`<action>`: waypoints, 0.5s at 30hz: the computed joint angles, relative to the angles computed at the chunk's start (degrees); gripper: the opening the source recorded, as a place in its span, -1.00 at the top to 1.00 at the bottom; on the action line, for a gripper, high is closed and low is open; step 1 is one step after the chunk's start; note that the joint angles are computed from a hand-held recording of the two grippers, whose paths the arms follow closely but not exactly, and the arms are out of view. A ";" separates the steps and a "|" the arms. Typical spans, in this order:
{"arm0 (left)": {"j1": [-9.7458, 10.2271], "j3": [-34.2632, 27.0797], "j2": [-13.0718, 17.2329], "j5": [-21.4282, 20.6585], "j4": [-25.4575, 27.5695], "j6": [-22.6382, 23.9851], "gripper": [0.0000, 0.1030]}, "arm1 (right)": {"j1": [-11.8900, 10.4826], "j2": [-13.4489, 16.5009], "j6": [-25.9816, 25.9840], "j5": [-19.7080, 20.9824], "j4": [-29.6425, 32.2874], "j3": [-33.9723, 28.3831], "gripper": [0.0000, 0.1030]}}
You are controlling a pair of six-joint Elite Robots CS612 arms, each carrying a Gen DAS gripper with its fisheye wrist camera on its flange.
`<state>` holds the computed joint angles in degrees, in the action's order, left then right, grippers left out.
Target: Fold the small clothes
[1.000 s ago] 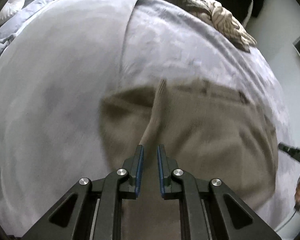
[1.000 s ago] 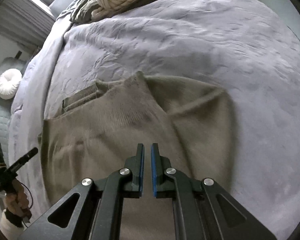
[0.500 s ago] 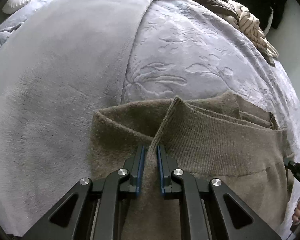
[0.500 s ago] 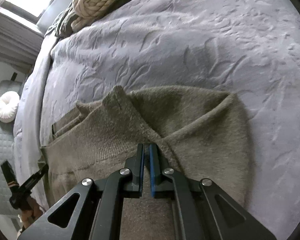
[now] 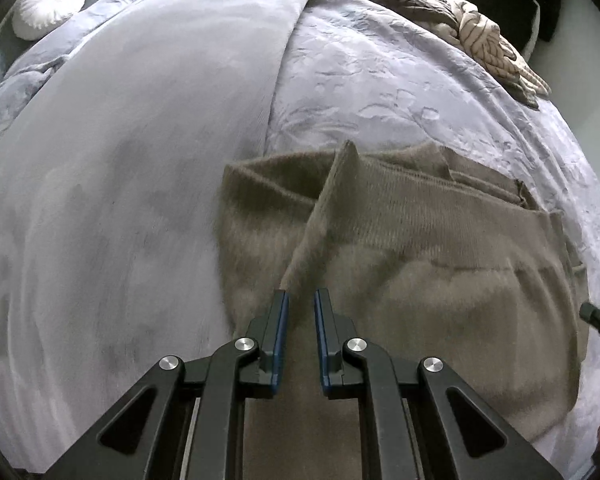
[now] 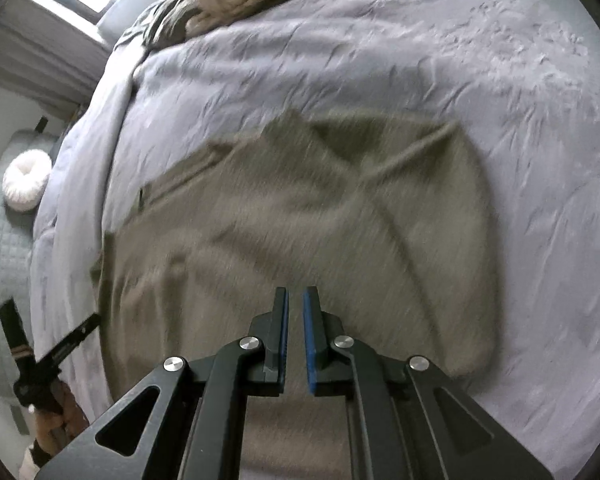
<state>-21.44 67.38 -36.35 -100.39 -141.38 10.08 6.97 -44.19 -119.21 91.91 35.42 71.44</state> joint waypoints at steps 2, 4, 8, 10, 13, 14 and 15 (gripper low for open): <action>-0.08 1.38 -0.73 1.64 -0.01 0.50 0.72 | 0.71 0.63 -0.32 -0.57 0.97 -0.73 0.84; -0.17 2.00 -1.11 2.54 1.32 1.39 0.71 | 1.18 1.04 -0.32 -1.15 1.38 -1.21 0.84; -0.19 3.62 -1.94 4.02 1.16 1.54 0.44 | 1.60 1.34 0.85 -2.69 1.23 -1.38 0.84; -0.33 4.82 -2.48 6.20 -1.02 -0.32 -0.86 | 1.84 1.46 1.03 -2.94 1.36 -1.61 0.84; -0.27 6.30 -3.12 7.36 -4.84 -1.18 -0.98 | 2.12 1.68 1.02 -3.23 1.73 -2.13 0.83; -0.23 6.30 -3.15 7.42 -4.66 -1.38 -0.98 | 2.20 1.76 1.17 -3.41 1.88 -2.28 0.83; -0.19 6.20 -3.14 7.62 -4.14 -1.60 -0.98 | 2.31 1.83 1.42 -3.50 1.96 -2.43 0.83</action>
